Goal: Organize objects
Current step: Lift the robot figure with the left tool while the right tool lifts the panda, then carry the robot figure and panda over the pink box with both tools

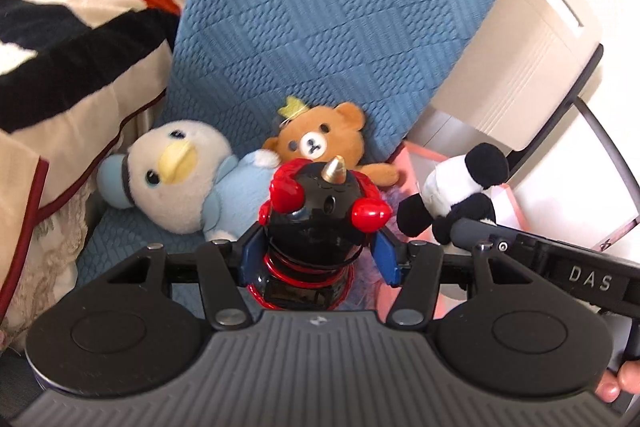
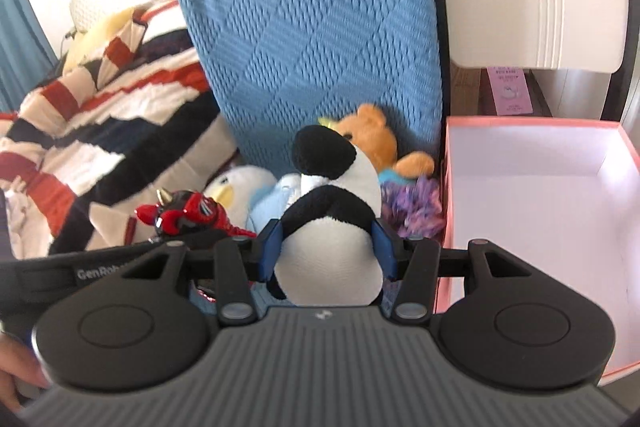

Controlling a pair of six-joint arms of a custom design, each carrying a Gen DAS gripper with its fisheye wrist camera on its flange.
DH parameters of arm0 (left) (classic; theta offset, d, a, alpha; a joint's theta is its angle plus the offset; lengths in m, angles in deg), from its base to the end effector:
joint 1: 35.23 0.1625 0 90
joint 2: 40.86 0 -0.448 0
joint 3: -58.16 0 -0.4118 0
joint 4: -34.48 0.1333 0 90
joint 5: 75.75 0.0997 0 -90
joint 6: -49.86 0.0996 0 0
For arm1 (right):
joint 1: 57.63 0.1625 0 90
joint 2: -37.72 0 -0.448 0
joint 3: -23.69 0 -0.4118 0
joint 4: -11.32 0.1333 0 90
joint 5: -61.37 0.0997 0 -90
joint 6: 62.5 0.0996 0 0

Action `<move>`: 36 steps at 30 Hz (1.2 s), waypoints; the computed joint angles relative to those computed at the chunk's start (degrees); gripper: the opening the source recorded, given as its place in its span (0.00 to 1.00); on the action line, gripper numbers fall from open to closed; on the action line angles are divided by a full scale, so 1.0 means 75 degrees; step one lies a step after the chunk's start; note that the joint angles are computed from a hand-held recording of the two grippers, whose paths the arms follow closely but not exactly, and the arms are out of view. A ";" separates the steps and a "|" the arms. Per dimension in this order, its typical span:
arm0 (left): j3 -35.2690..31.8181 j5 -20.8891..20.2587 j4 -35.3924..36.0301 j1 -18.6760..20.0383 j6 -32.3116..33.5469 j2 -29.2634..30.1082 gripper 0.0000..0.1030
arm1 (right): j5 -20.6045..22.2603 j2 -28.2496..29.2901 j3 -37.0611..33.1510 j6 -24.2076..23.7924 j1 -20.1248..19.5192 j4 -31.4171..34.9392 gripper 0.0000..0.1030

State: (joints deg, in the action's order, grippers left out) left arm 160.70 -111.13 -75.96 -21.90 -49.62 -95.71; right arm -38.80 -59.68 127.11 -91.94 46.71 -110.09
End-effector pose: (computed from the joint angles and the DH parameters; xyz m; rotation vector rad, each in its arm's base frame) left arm -0.5318 -0.3465 0.1274 -0.1789 2.3950 -1.2104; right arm 0.2320 -0.4402 0.5178 1.0090 -2.6644 0.6028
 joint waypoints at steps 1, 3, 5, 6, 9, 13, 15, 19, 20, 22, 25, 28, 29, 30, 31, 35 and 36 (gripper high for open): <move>-0.0109 0.0025 0.0071 0.0002 0.0025 0.0044 0.61 | 0.0002 0.0018 -0.0076 0.0009 0.0013 -0.0002 0.50; -0.0279 0.0104 0.0081 0.0012 0.0114 0.0132 0.61 | 0.0042 0.0034 -0.0216 -0.0052 0.0004 -0.0006 0.50; -0.0440 0.0129 0.0042 0.0039 0.0189 0.0218 0.61 | 0.0105 0.0056 -0.0368 -0.0080 -0.0026 0.0049 0.50; -0.0527 0.0143 0.0006 0.0055 0.0254 0.0270 0.61 | 0.0155 0.0070 -0.0455 -0.0079 -0.0063 0.0107 0.50; -0.0857 0.0166 0.0006 0.0110 0.0408 0.0470 0.61 | 0.0244 0.0094 -0.0640 -0.0047 -0.0188 0.0195 0.50; -0.1340 0.0234 -0.0122 0.0162 0.0828 0.0803 0.61 | 0.0311 0.0088 -0.0858 -0.0207 -0.0375 0.0282 0.50; -0.1586 0.0255 -0.0182 0.0172 0.1012 0.1008 0.61 | 0.0350 0.0078 -0.0970 -0.0285 -0.0487 0.0323 0.50; -0.2009 0.0287 -0.0325 0.0200 0.1255 0.1387 0.61 | 0.0437 0.0157 -0.1221 -0.0365 -0.0665 0.0266 0.50; -0.2148 0.0288 -0.0323 0.0212 0.1320 0.1503 0.61 | 0.0472 0.0171 -0.1271 -0.0400 -0.0719 0.0241 0.50; -0.2372 0.0279 -0.0299 0.0224 0.1405 0.1697 0.61 | 0.0610 0.0215 -0.1437 -0.0502 -0.0875 0.0302 0.50; -0.2818 0.0223 -0.0287 0.0304 0.1640 0.2048 0.61 | 0.0745 0.0281 -0.1641 -0.0647 -0.1117 0.0357 0.50; -0.3193 0.0135 -0.0427 0.0403 0.1983 0.2381 0.61 | 0.0791 0.0360 -0.1824 -0.0786 -0.1388 0.0420 0.50; -0.3297 0.0094 -0.0487 0.0440 0.2047 0.2484 0.61 | 0.0812 0.0393 -0.1891 -0.0823 -0.1492 0.0460 0.50; -0.3412 0.0030 -0.0549 0.0484 0.2131 0.2597 0.61 | 0.0784 0.0410 -0.1926 -0.0845 -0.1588 0.0431 0.50; -0.3512 -0.0029 -0.0592 0.0523 0.2199 0.2696 0.61 | 0.0710 0.0417 -0.1937 -0.0872 -0.1667 0.0388 0.50; -0.3865 -0.0284 -0.0821 0.0700 0.2513 0.3075 0.61 | 0.0581 0.0528 -0.2097 -0.0939 -0.2037 0.0594 0.50; -0.3953 -0.0375 -0.0868 0.0754 0.2599 0.3165 0.61 | 0.0509 0.0558 -0.2105 -0.0964 -0.2115 0.0595 0.50</move>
